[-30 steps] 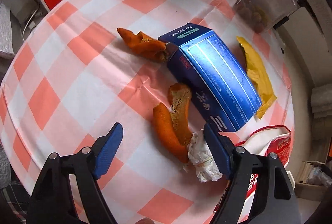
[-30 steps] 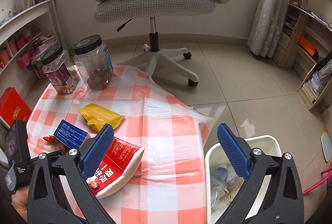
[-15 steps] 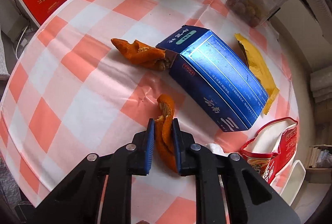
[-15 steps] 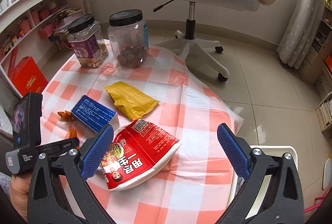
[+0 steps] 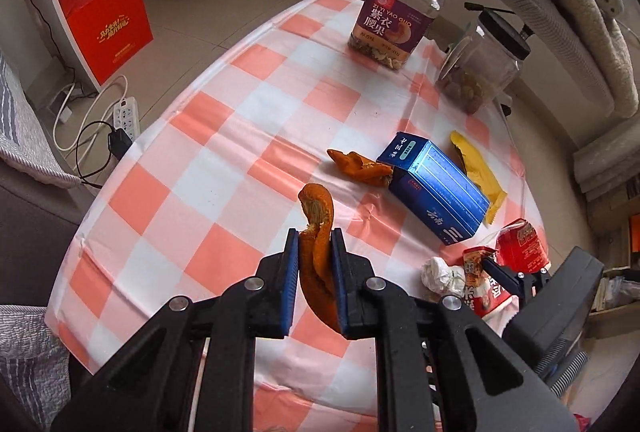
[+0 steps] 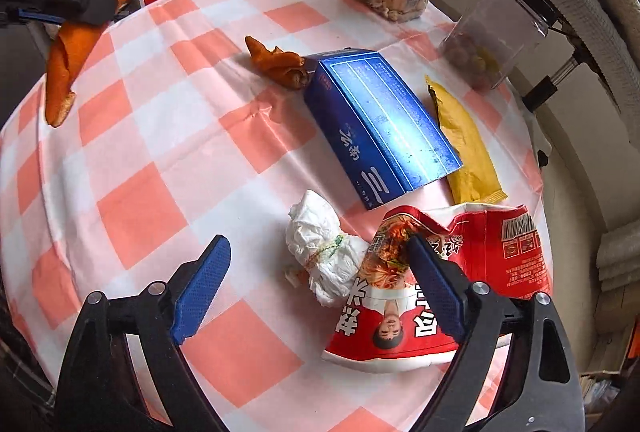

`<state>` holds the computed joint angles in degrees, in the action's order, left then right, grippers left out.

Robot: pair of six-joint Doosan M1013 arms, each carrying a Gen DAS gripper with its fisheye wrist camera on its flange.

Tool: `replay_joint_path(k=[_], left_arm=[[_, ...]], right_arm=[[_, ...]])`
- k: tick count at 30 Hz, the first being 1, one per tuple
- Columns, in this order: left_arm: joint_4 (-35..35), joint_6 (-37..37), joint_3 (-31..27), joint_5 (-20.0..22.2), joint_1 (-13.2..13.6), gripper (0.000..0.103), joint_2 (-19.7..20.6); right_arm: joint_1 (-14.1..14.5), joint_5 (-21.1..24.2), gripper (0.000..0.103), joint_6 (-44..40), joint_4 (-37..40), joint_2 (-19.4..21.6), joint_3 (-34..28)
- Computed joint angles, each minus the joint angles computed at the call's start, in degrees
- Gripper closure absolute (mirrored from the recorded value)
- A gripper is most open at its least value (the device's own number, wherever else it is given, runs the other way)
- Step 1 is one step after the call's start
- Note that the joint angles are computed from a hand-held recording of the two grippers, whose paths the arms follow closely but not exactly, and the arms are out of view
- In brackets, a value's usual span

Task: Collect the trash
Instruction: 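Grasp the white crumpled tissue bundle with the right tool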

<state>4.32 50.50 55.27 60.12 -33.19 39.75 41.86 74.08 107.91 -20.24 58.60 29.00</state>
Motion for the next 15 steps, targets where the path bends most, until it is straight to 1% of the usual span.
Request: replay_joint_path(k=[2, 4, 5, 6, 7, 10, 12, 15], left_arm=[[-0.2, 0.9, -0.3, 0.3, 0.0, 0.087, 0.3], [0.9, 1.2, -0.4, 0.4, -0.2, 0.087, 0.3], [1.4, 1.2, -0.4, 0.6, -0.3, 0.087, 0.4], [1.5, 1.2, -0.3, 0.7, -0.3, 0.087, 0.4], [1.3, 1.3, -0.4, 0.8, -0.2, 0.087, 0.6], [-0.2, 1.4, -0.3, 0.9, 0.1, 0.087, 0.6], [0.1, 1.2, 0.0, 0.6, 0.1, 0.087, 0.4], [0.9, 0.9, 0.3, -0.2, 0.0, 0.087, 0.0]], right_arm=[[0.0, 0.4, 0.019, 0.1, -1.6, 0.7, -0.6], [0.2, 0.0, 0.028, -0.4, -3.4, 0.8, -0.5], [0.4, 0.4, 0.036, -1.1, -4.6, 1.1, -0.8], [0.6, 1.5, 0.052, -1.9, -5.6, 1.7, -1.7], [0.3, 2.8, 0.065, -2.5, -3.9, 2.4, -2.9], [-0.9, 0.7, 0.066, 2.7, 0.7, 1.4, -1.8], [-2.0, -3.4, 0.067, 6.6, 5.5, -0.9, 1.7], [-2.9, -10.5, 0.067, 10.4, 10.3, -4.2, 6.5]])
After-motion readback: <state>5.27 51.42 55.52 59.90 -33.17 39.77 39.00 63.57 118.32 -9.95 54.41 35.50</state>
